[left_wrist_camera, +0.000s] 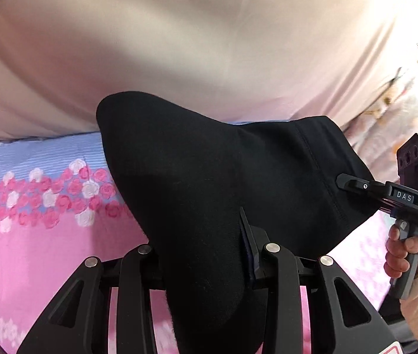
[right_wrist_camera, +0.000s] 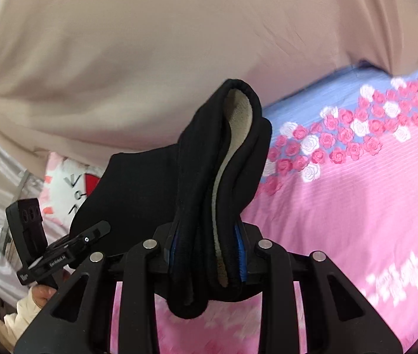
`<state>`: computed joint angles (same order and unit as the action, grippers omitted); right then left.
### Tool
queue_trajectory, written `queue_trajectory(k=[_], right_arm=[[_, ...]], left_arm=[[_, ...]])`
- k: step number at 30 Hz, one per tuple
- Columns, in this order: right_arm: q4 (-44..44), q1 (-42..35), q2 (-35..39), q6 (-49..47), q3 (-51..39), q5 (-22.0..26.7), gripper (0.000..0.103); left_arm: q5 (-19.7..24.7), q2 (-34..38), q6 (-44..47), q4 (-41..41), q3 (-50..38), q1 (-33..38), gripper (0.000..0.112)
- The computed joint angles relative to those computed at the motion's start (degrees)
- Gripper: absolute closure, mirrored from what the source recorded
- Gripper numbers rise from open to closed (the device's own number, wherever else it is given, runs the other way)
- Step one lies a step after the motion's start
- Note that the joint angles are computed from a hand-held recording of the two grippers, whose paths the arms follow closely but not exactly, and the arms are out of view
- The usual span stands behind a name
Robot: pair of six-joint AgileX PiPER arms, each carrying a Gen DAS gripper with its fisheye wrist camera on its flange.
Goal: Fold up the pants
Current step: 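Fold the trousers over and lay them flat, opening both tools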
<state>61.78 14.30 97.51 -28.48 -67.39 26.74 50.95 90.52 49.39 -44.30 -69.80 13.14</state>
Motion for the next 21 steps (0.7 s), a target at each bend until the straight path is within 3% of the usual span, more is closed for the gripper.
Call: queue_trajectory(k=[8,11,13,14,15,17,19,21], right_arm=[[11.6,-2.0,14.8,-15.3,-2.9,-2.9,0.075],[18.7,-3.3,16.8,-22.8,-1.3,-2.2,0.072],[25.3,-3.5,17.4,-29.7,0.6,-2.9,0.062],[25.8,-3.3,17.4,-29.6,1.1,-4.6,0.045],[26.3,-2.9,17.1,-29.7,1.7,-6.8,0.036],[29.4,-3.1,16.4,-33.0,3.0,-6.8,0.031],[26.0,-2.3,14.7,-29.1,4.1,-9.8,0.024],[21.0,-0.8,10.6,-23.6,6.6,-15.1,0.024]], left_arm=[[-13.4,13.8,7.0,-3.6,1.9,-4.2,0.080],[-13.8,14.7,13.7,-9.9,4.0,-2.6,0.077],[-15.7,15.0,16.0,-10.9,5.3,-2.7,0.072],[-17.0,14.9,17.0,-11.4,6.2,-2.9,0.069],[-18.1,15.0,17.1,-11.9,6.8,-2.9,0.063],[-19.5,15.7,15.3,-11.4,7.4,-2.8,0.049],[-23.7,15.6,12.7,-10.2,8.8,-2.8,0.019],[-25.0,15.4,11.2,-9.2,9.4,-2.4,0.014]])
